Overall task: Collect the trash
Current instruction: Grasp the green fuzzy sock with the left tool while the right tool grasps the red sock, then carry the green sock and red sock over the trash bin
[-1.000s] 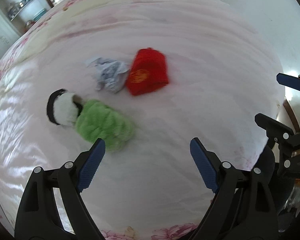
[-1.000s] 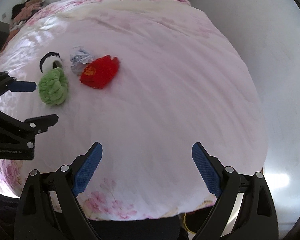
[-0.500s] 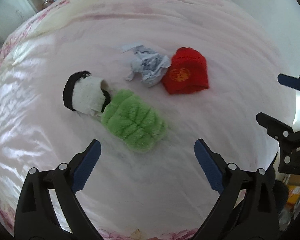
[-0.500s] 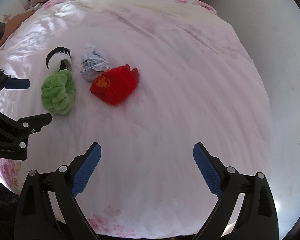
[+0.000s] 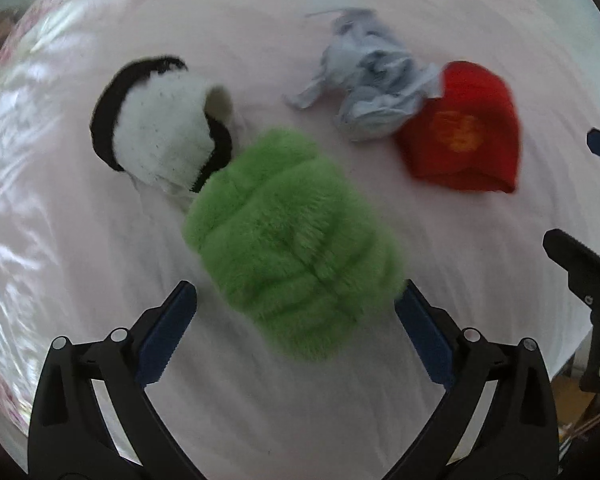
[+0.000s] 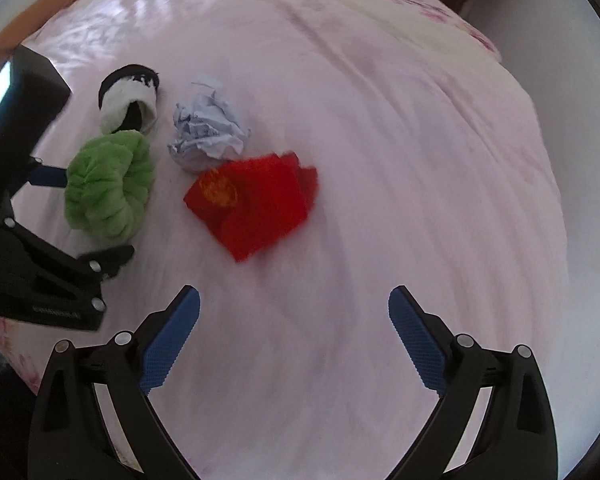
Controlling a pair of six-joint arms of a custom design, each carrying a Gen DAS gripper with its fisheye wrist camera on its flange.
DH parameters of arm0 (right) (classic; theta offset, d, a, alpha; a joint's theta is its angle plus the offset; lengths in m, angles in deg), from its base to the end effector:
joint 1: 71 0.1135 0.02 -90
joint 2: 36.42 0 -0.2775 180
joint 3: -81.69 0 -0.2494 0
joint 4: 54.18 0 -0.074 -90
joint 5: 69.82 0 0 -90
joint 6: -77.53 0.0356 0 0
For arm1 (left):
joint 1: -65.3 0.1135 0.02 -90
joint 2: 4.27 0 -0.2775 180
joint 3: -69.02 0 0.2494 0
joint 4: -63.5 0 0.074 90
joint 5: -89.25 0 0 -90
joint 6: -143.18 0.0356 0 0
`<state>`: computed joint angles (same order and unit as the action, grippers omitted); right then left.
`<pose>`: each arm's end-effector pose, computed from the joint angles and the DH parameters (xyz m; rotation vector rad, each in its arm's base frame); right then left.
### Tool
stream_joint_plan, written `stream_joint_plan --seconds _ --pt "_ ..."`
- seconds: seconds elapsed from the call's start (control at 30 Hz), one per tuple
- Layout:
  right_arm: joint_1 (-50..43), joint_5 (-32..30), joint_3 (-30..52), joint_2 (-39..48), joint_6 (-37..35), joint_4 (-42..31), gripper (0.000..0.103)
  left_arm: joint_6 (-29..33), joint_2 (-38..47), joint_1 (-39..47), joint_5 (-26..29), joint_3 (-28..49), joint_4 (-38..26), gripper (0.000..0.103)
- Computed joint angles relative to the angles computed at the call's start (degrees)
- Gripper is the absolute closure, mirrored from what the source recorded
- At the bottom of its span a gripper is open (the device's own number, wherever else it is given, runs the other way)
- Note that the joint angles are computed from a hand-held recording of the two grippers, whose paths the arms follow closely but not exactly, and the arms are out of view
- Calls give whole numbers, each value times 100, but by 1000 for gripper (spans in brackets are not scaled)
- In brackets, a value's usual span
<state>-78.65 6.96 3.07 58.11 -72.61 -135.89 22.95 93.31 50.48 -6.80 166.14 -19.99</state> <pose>0.3162 -0.0343 0.3150 -1.2743 2.4872 0.0617 0.3079 -0.0776 0.2778 -0.4109 2.9743 0.0858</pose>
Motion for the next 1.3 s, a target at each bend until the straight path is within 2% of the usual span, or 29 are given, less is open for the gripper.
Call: stream_joint_plan --seconds 0.03,0.07,0.13,0.3,0.5,0.57,0.6,0.63,0.67,0.7,0.87,1.13,1.3 --pt "82 12 83 114 -21 -21 12 -100 -26 32 -72 -74 91 19" --pt "179 30 202 270 -47 -84 12 -108 -51 88 17 -130 170 22" --pt "371 160 313 479 -48 -84 12 -106 -38 180 160 -142 199 23" --pt "829 409 396 868 10 77 12 -24 111 62 32 24 177 26" --pt "1120 610 199 1119 191 476 12 -50 335 -106 -54 186 169 23" --pt "1180 624 -63 955 175 737 14 -100 399 -171 -119 280 145 26" --pt "1195 576 -188 828 83 780 26 -107 390 -240 -167 288 154 30" --pt "1186 464 -258 699 -45 704 35 -112 378 -308 -160 322 155 40" --pt "1188 419 -384 522 -120 685 54 -249 344 -462 -191 317 125 46" --pt "1175 409 -420 436 -85 678 57 -359 347 -564 -268 378 57 49" --pt "1035 470 -516 238 -61 548 59 -519 298 -733 -204 440 -78 52" --pt "518 220 -322 178 122 4 58 -415 232 -1051 -286 577 -331 52" --pt "55 9 -316 22 2 -203 57 -380 308 -1356 -354 815 -474 52"
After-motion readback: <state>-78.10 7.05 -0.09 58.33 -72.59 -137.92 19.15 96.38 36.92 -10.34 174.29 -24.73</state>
